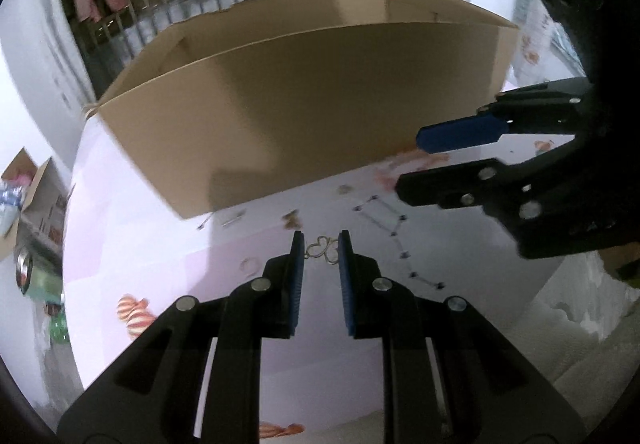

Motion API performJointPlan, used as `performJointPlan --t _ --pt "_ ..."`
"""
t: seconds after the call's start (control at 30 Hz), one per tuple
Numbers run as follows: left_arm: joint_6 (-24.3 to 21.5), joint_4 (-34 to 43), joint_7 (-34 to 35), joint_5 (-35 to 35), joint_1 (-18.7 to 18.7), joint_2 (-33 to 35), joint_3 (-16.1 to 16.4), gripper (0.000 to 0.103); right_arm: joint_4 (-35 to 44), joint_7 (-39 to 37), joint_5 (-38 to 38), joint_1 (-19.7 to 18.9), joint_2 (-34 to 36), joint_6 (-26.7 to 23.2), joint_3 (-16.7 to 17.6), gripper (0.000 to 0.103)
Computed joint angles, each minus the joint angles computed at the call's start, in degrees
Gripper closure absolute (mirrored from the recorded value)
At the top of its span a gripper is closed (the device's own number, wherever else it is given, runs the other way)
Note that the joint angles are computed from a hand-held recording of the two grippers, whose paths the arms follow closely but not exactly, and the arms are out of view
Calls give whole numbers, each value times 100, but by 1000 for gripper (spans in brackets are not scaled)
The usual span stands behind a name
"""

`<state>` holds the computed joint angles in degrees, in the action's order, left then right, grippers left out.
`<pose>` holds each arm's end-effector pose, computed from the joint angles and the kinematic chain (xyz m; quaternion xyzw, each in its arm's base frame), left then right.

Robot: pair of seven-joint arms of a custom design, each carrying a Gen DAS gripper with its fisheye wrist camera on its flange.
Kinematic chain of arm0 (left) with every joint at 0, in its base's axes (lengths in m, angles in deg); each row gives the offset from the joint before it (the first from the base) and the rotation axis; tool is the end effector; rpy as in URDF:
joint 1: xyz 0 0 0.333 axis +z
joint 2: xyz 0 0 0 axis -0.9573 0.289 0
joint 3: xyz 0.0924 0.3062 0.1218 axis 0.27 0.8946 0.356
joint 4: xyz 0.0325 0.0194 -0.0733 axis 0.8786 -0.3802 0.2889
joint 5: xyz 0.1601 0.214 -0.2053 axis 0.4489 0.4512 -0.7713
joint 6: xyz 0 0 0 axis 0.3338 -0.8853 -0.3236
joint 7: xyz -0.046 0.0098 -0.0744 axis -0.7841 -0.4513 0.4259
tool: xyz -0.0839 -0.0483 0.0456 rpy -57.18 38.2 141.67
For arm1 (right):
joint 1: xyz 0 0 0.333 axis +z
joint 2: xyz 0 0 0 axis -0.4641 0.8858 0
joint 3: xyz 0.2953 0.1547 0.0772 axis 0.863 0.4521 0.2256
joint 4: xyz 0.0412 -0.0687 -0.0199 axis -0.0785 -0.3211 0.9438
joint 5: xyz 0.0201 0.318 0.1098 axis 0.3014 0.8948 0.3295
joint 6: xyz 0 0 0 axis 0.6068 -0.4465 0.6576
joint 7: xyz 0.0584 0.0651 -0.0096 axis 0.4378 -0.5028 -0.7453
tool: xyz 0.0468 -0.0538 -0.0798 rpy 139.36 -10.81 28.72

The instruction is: Organize jewelry

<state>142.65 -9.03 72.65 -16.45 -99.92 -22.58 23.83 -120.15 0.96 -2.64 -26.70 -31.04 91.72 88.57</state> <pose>0.6568 -0.3228 0.3146 -0.5376 0.7591 -0.2561 0.2631 0.7329 0.1170 0.3406 -0.8421 0.3939 -0.0659 0.3625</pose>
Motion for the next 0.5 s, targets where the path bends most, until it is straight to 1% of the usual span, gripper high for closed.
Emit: performJointPlan --t 0.07,0.13,0.2,0.33,0.37,0.43,0.5 --pt "54 -70 -116 26 -38 -30 102 87 169 50 -126 104 105 -41 -42 60" --pt "103 -99 -201 44 -44 -29 155 87 328 158 -324 254 221 11 -136 65" --pt "172 -116 -237 48 -19 -12 163 87 542 327 -526 348 358 -92 -208 68" --pt "275 -145 -250 30 11 0 172 87 697 623 -908 524 493 -23 -357 76" --pt "336 -180 -257 30 22 3 186 87 716 682 -987 545 515 -24 -372 76" --pt "403 -223 -249 5 29 8 196 87 769 824 -1143 588 571 -33 -419 82" --pt "439 -193 -168 -54 85 32 149 87 749 825 -1207 550 572 10 -374 83"
